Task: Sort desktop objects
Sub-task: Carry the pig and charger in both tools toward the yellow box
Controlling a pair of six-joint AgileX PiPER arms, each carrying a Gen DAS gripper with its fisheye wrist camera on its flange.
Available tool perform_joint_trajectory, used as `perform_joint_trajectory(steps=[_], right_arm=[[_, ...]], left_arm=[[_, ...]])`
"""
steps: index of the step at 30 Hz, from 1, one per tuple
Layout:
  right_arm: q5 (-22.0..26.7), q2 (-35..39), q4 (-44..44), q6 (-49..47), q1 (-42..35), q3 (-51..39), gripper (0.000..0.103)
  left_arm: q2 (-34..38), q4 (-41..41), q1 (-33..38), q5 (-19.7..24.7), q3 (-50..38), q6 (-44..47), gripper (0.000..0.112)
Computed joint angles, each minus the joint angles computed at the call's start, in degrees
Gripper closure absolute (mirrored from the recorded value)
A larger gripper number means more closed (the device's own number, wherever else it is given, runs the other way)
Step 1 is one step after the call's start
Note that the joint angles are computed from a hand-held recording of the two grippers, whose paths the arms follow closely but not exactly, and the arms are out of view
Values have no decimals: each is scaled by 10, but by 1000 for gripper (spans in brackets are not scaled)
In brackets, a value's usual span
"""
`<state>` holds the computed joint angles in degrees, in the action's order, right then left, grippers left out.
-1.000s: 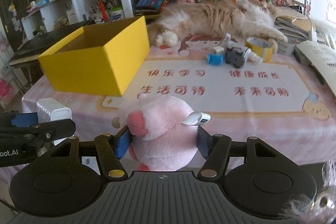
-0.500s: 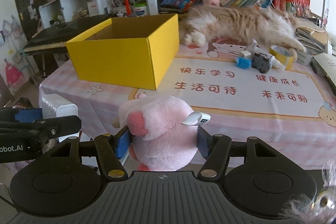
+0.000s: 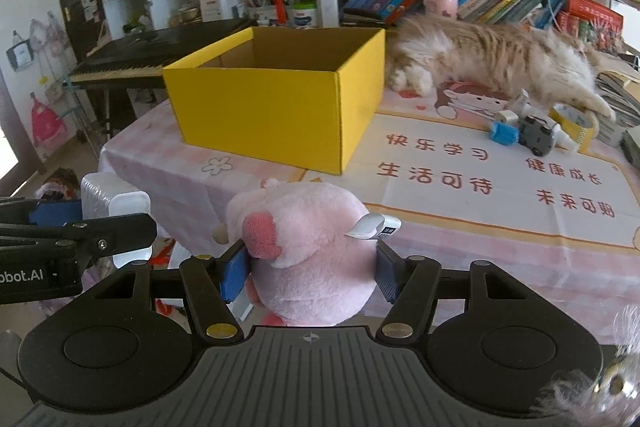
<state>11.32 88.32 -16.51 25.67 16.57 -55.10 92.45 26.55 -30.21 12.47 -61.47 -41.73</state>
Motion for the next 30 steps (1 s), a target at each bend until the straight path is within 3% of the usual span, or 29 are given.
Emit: perform_joint_trajectory(steps=[4,10,23,30], right_arm=[[1,6,10,-11,4,-7,43],[4,12,-38,45,14,-15,43],[-16,34,-2,-38,32,-57,43],[-40,54,-42,-39,24,-90,43]], left_arm=[[-2,-10,5,-2,3,12,47],[-8,-18,17,-9,8,28,47],[-4,97,32,-11,-4,-83,46],[25,157,41,-16,-50,-134,47]])
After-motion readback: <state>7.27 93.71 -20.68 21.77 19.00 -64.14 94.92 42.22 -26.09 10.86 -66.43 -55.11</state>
